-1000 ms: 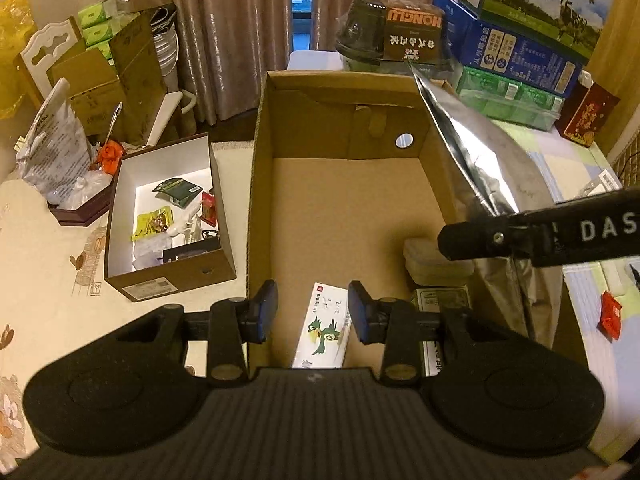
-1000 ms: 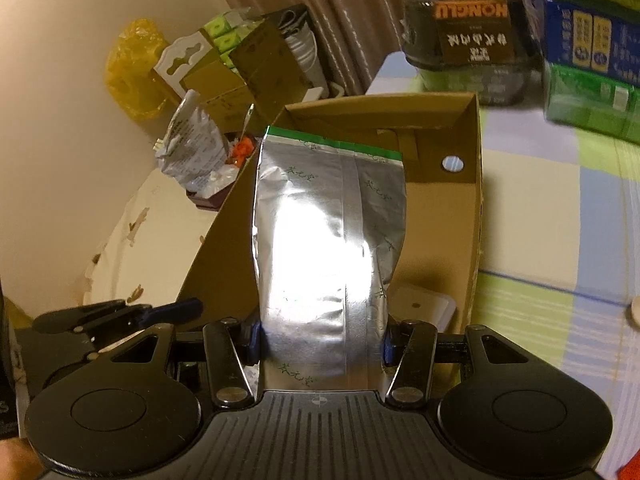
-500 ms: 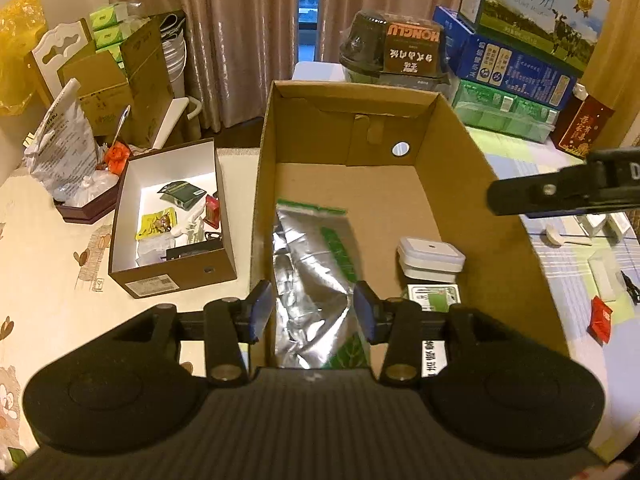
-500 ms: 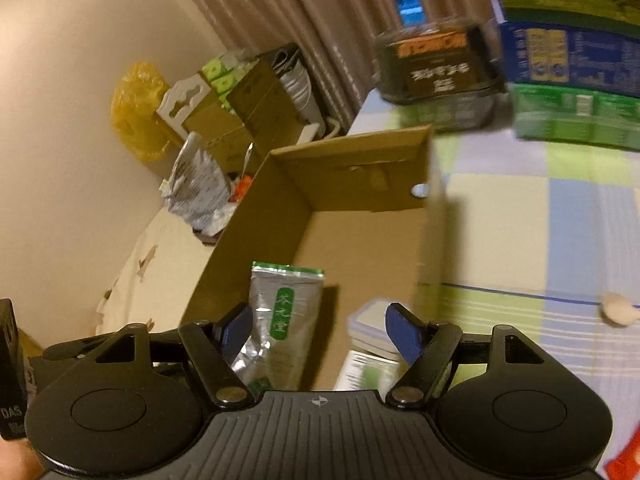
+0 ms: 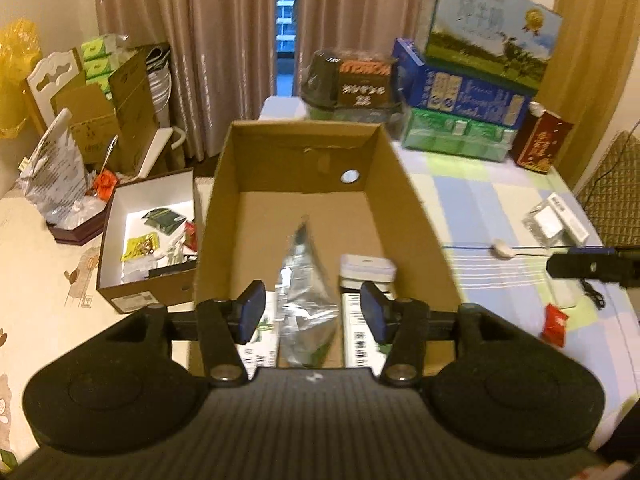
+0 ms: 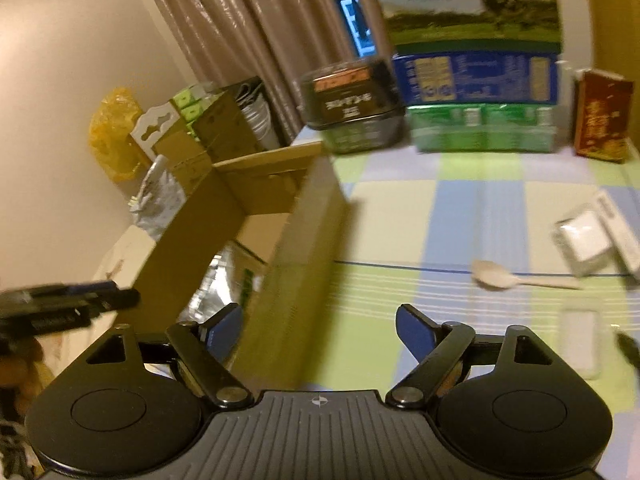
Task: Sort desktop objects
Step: 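Release the foil bag and vitamin box into the cardboard box, then move both tools back toward the remaining table items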
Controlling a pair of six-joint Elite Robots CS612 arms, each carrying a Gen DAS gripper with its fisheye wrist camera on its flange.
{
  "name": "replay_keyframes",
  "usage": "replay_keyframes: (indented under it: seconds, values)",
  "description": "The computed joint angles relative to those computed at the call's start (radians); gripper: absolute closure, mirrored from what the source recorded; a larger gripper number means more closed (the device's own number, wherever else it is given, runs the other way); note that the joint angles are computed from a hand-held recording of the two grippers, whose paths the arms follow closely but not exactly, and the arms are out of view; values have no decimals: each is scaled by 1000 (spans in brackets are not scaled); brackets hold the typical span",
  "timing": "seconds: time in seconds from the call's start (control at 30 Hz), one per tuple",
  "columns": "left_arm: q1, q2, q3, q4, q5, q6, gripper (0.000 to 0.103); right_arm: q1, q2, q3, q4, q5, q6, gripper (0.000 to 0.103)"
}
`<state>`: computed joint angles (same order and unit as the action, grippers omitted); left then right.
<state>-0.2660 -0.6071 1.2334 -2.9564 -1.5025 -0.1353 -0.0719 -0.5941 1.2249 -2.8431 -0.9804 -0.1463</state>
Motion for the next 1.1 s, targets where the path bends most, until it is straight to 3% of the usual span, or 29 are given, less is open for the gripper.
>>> replay_keyframes:
  seconds: [0.1,0.37,0.5,0.67,0.93,1.1]
  values:
    - [-13,-14,25,-26,-1,-2,50,-16,-29,61,-50,-18,-27,14]
    - [-52,-51,88,-81,2,18,28,-65,-88,196,-174,-8,-45,2]
    - [-70,-62,115,-123,-10,17,18,-98,-114,266,-245,-25,-38,2]
    - [-97,-63,136,-164,-61,30,7,-140,-142,344,-316,-99,-39,2]
    - [-144,-39,120,-152,-123,61,3,-197,-156,405,-388,-176,-29,2]
    - [-168,-15,102,-147,-169,106,3,-221,-154,415,-398,-171,-31,2]
